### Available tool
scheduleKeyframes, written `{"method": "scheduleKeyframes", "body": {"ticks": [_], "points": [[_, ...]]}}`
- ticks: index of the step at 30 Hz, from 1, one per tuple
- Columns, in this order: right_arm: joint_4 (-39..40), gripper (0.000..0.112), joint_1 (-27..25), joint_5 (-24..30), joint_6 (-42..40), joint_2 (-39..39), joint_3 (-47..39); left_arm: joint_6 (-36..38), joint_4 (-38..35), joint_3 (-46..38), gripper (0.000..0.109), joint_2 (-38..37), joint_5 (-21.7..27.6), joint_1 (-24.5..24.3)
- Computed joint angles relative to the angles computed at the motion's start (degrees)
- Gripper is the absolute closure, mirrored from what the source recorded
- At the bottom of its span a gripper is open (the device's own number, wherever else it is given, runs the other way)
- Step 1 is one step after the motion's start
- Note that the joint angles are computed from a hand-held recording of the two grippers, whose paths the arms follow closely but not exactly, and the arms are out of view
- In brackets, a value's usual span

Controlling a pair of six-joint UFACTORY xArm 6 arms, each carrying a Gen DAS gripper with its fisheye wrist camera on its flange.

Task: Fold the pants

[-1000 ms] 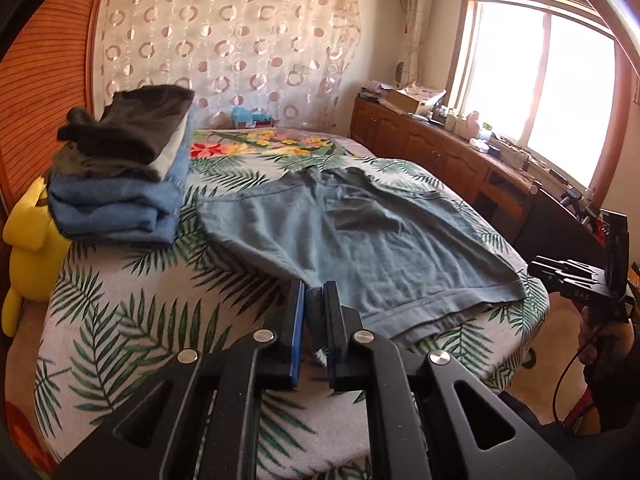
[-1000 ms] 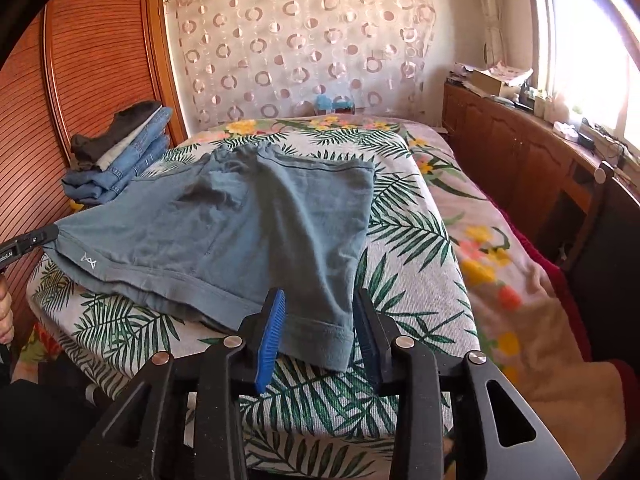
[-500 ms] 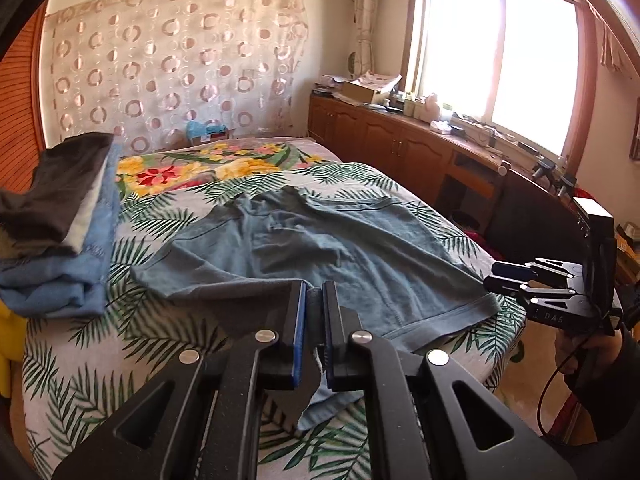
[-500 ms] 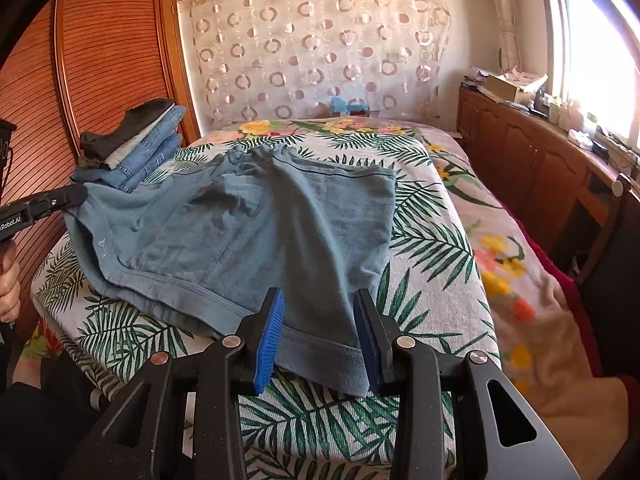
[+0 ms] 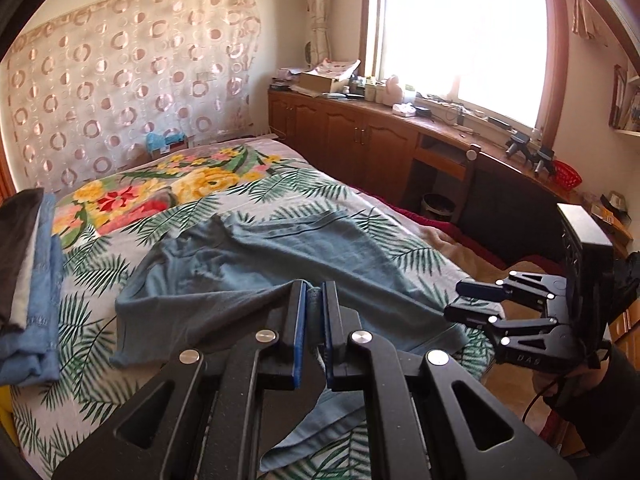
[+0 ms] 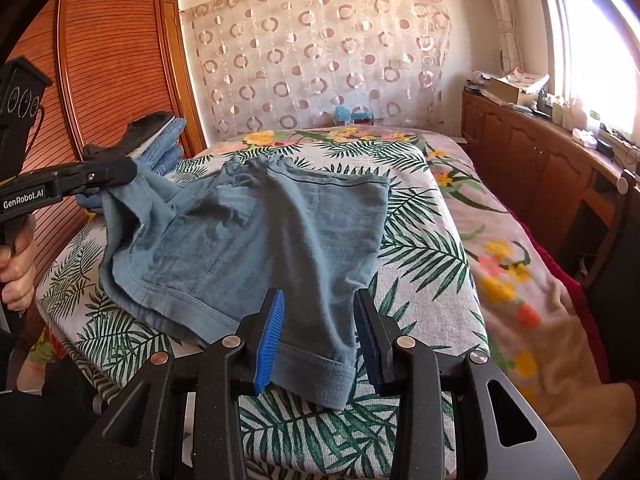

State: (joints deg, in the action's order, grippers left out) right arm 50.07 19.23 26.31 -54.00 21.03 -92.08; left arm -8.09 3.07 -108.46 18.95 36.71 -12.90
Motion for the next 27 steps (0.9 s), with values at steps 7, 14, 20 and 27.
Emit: {"method": "scheduleKeyframes", "body": {"ticks": [7, 14, 20, 27], "points": [[1.7, 0.075, -0.83, 0.33, -1.06, 0.18, -0.2, 0.98, -2.71, -7.53, 0.1, 5.22, 2.63, -0.72], [1.95, 0.075, -0.54, -0.35, -1.28, -0.19, 0.36, -1.98, -0.4, -6.05, 0.1, 4.9, 1.88, -0.59], [1.27, 0.075, 0.04, -0.26, -0.63, 0.56, -0.51, -4.97, 3.79, 0.38, 0.077, 0.6, -0.25, 0.1], [0.32, 0.075, 1.09, -0.61, -0.65, 1.52, -1.89, -6.83, 4.47, 9.15, 0.033, -4.9, -5.1, 1.87]]}}
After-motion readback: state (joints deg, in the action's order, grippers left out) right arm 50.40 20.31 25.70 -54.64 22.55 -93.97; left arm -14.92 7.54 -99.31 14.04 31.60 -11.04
